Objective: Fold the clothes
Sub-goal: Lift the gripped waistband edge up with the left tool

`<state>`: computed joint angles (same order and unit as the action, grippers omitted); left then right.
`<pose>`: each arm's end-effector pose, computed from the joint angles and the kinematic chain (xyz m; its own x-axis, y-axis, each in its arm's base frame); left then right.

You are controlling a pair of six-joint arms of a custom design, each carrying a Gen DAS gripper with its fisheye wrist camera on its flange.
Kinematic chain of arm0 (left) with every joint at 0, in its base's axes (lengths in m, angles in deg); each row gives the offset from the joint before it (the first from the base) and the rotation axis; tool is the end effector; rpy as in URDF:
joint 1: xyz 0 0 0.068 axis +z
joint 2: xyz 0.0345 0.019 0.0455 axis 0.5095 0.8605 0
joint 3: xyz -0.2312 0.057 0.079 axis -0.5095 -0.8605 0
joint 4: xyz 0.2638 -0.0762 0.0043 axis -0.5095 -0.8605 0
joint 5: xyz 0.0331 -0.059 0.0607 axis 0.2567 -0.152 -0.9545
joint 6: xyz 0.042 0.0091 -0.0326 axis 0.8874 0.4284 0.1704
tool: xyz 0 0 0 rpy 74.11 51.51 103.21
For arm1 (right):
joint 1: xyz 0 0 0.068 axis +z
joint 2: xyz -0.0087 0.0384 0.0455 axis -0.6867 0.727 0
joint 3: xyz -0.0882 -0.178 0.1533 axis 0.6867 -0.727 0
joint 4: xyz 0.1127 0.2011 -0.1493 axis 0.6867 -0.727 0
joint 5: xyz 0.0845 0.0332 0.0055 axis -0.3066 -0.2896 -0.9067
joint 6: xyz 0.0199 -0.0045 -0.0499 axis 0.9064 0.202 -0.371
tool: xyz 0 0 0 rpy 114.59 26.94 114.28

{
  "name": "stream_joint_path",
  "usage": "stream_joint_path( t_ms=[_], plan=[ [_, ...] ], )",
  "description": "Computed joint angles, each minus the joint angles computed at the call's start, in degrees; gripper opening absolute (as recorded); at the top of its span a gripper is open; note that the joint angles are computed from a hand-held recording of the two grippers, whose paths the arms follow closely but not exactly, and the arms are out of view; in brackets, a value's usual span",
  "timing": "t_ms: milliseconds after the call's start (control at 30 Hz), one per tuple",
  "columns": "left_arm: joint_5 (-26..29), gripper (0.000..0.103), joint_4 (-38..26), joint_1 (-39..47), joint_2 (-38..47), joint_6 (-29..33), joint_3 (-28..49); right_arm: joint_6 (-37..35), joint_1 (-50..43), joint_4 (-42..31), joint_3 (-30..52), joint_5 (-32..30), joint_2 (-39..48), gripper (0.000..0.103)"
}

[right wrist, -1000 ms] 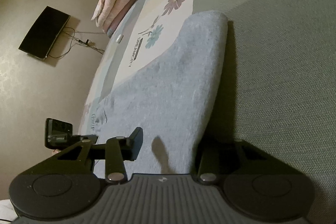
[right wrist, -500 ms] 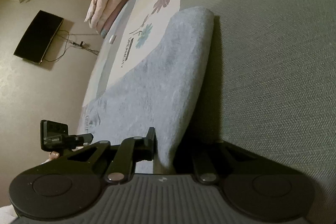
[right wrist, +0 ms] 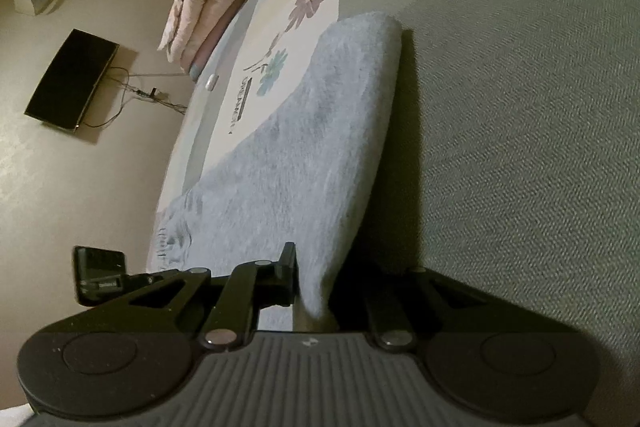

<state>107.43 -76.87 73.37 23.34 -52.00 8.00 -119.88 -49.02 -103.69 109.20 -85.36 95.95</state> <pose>0.1104 0.0639 0.1177 -0.7080 -0.6572 -0.2585 -0.2661 0.5873 -0.7644 0.4012 -0.0097 0.1036 -0.9165 -0.3074 -0.2559 -0.3707 0.4130 0.8319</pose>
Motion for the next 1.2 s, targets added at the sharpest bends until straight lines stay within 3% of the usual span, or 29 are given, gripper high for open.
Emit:
stream_joint_path(
  t_ms=[67,133,267,600,833,1033,1200],
  plan=[
    [4.78,0.042,1.64,5.80,11.15,6.47,0.89,-0.51,0.35,-1.73,2.01,0.50,1.20,0.011],
    [5.87,0.040,3.79,5.97,17.33,7.91,2.47,-0.93,0.56,-3.39,4.06,0.91,2.44,0.011],
    [2.79,0.036,8.75,-0.54,14.57,0.87,2.67,-0.51,0.64,-2.68,3.21,0.78,1.82,0.010],
    [-9.11,0.032,3.73,-11.04,-3.77,-8.71,2.49,5.30,0.31,11.09,-11.64,0.63,-11.01,0.012],
    [-15.30,0.030,-0.95,-18.62,-11.56,-13.35,6.40,3.68,-0.23,12.63,-16.05,-1.13,-16.76,0.011],
    [-25.23,0.029,-0.29,-31.45,-10.95,-20.89,12.72,-0.71,-1.23,10.82,-17.59,-3.55,-19.97,0.011],
    [-33.59,0.029,2.95,-42.81,-3.22,-26.47,19.43,-7.56,-4.68,7.16,-17.08,-4.74,-21.98,0.010]
  ],
)
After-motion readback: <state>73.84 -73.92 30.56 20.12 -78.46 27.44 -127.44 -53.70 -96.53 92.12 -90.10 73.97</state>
